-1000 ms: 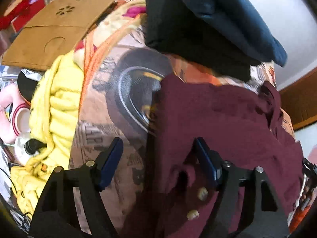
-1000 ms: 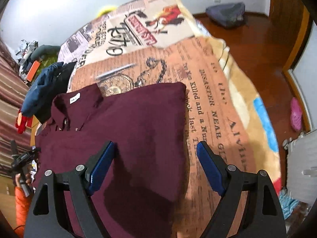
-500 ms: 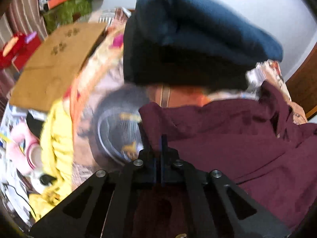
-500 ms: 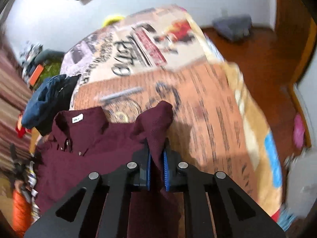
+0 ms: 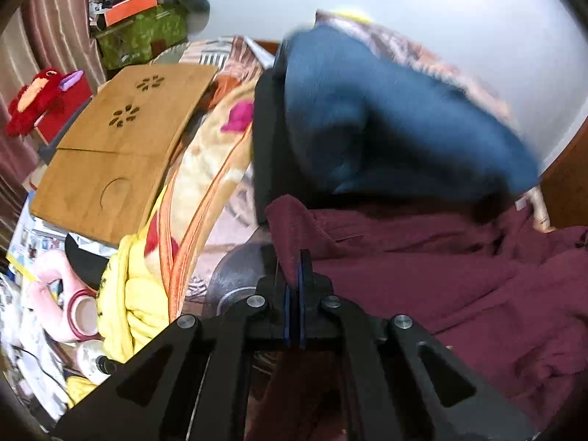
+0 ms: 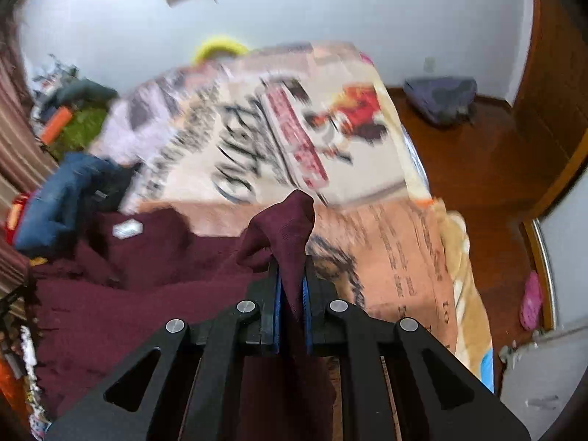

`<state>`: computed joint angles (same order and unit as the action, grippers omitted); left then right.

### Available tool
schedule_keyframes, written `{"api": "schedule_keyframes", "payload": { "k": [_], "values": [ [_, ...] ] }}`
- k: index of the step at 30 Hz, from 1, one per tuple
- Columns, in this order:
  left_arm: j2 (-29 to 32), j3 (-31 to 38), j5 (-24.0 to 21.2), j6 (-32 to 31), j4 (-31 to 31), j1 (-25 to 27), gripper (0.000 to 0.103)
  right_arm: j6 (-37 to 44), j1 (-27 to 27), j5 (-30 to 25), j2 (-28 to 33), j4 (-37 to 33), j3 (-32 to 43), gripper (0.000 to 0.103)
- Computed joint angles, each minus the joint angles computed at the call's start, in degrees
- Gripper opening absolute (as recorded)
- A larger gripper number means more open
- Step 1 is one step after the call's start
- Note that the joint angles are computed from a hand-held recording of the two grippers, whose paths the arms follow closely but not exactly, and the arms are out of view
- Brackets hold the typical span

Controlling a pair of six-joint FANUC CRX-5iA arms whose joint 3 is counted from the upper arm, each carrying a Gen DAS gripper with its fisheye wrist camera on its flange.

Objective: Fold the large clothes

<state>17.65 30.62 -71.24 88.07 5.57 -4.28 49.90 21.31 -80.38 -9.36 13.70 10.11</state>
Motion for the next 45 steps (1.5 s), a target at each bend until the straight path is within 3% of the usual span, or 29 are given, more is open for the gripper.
{"api": "schedule_keyframes", "payload": {
  "k": [8,13,14,16,18,19,20,22,25,32,45],
  "values": [
    [-0.58,-4.16,1.61,1.18,-0.36,0.27,0.006,-0.69,-4.04,-0.64,-0.88,-4.93,-3.1,0.012],
    [-1.01,-2.03,-0.47,0.51,-2.92,-0.61,0.008,-1.06,0.31,-3.84,-1.48,1.83,-1.82,0.013],
    [-1.6,-2.13,-0.39,0.35,-3.14,-0.65,0.009,-1.13,1.79,-4.37,-2.25,3.15,-1.56,0.015],
    [-3.14,-2.95,0.12,0.15,-3.05,-0.61,0.012,-1.26,3.35,-4.78,-3.18,4.34,-1.34,0.035],
    [-4.91,-4.15,0.88,0.05,-2.69,-0.29,0.023,-3.09,7.07,-5.45,-5.22,7.92,-2.12,0.055],
    [-6.41,-5.52,2.36,-0.47,-2.76,-0.18,0.034,-4.11,9.13,-5.29,-6.29,10.24,-3.05,0.062],
    [-7.97,-6.78,3.29,-0.71,-2.69,0.0,0.046,-4.78,10.97,-5.42,-7.24,12.03,-3.73,0.064],
    [-10.25,-8.36,4.43,-0.99,-3.47,-0.05,0.056,-5.07,14.56,-6.59,-8.46,14.58,-4.07,0.072],
    [-13.91,-11.0,4.63,-2.47,-3.33,0.46,0.066,-5.67,20.1,-9.08,-10.09,17.38,-4.38,0.074],
    [-22.32,-19.43,3.53,-5.1,0.32,3.62,0.079,-12.78,32.94,-15.13,-14.64,21.61,-8.26,0.077],
    [-31.01,-34.09,-3.27,-8.38,8.51,10.62,0.079,-35.33,54.37,-26.4,-22.42,21.47,-16.87,0.077]
  ]
}}
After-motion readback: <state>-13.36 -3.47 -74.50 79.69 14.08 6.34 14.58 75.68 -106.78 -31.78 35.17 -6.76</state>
